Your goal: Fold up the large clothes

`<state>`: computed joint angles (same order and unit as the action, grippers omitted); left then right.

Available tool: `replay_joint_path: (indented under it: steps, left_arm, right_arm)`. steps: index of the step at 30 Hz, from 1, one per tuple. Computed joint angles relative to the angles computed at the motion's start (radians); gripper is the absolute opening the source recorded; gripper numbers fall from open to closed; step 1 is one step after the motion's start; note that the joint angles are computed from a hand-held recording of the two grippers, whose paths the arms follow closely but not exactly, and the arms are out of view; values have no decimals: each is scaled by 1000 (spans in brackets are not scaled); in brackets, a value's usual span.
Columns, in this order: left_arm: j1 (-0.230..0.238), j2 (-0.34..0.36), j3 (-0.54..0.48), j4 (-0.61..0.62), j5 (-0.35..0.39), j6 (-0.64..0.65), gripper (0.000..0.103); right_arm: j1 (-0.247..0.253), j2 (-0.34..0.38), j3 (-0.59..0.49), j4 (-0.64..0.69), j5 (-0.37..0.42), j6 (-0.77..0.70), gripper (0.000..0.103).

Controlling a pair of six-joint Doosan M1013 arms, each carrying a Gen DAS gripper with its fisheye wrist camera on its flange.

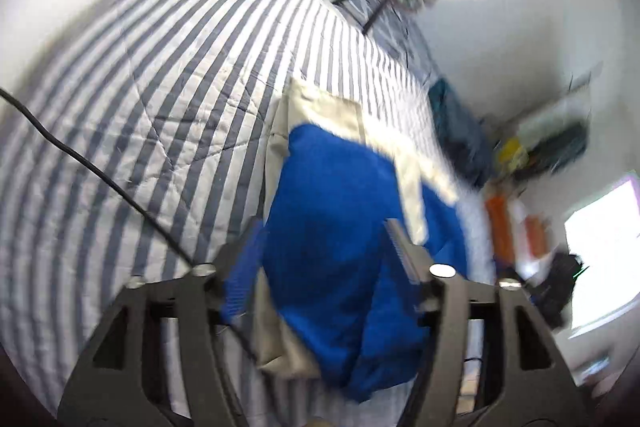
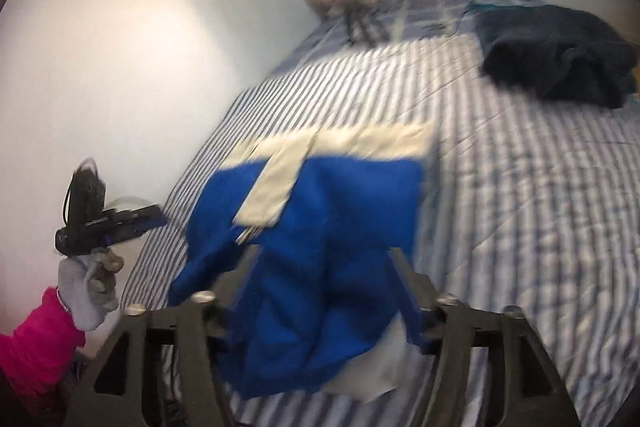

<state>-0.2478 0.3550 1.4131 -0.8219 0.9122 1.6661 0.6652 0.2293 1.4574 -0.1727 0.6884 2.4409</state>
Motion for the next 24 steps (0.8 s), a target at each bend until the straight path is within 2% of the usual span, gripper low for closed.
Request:
replay_joint_path:
  steps: [2,3,5,11,19,24]
  left_arm:
    - [28,33,-7,-115,52,-19,74]
    - [37,47,-8,-152,68,-28,74]
    - [41,62,-15,-145,79,-42,74]
    - [61,98,-31,-170,111,-48,74]
    - [37,153,-83,-164,175,-44,74]
    - [24,176,-105,-187,214,-15,74]
  right_arm:
    - [-24,-19,34,13,-42,34,93]
    - [-37,-22,46,27,-55,46,93]
    - [-53,-23,60,54,-44,44,93]
    - [-89,-13,83,215,-41,-95,93]
    - [-123,20,82,409,-51,-255,91]
    - [-151,47,86,594,-54,-410,89]
